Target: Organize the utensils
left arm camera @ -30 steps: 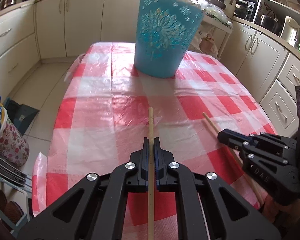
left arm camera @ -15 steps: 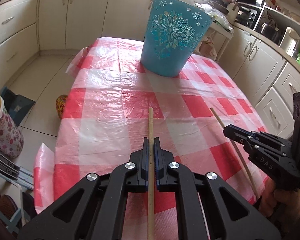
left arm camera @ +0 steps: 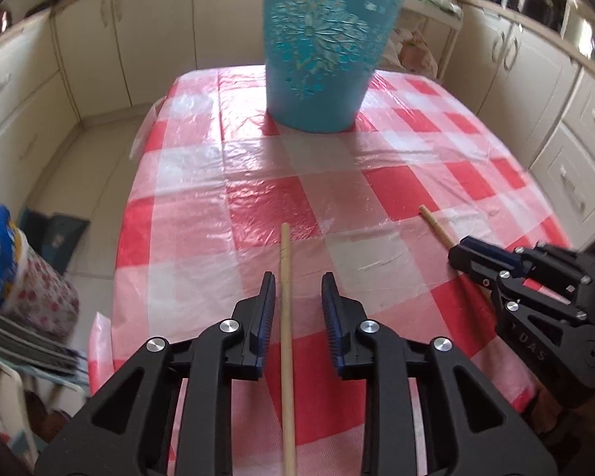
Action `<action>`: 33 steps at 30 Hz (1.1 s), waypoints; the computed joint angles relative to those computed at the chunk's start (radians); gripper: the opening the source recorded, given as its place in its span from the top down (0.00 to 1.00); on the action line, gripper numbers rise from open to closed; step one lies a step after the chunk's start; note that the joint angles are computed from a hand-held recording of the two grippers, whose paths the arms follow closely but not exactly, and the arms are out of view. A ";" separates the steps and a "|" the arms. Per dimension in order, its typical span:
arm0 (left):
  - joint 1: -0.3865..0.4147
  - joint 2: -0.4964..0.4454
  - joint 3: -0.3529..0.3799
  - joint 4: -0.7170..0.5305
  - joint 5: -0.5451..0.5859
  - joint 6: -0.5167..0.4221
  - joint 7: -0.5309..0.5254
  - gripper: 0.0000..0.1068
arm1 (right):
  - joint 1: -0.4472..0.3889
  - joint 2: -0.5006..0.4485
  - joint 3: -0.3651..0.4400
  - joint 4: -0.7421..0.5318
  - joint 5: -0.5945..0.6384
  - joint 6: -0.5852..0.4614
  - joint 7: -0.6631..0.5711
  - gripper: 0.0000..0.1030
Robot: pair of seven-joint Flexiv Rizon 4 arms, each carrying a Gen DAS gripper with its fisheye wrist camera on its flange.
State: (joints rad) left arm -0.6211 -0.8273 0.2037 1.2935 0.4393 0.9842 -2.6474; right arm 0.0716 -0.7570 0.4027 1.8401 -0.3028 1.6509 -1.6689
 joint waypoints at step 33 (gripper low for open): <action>-0.100 0.041 0.172 0.101 0.036 0.339 -0.207 0.96 | -0.115 -0.044 0.137 -0.069 0.098 -0.061 -0.025 0.94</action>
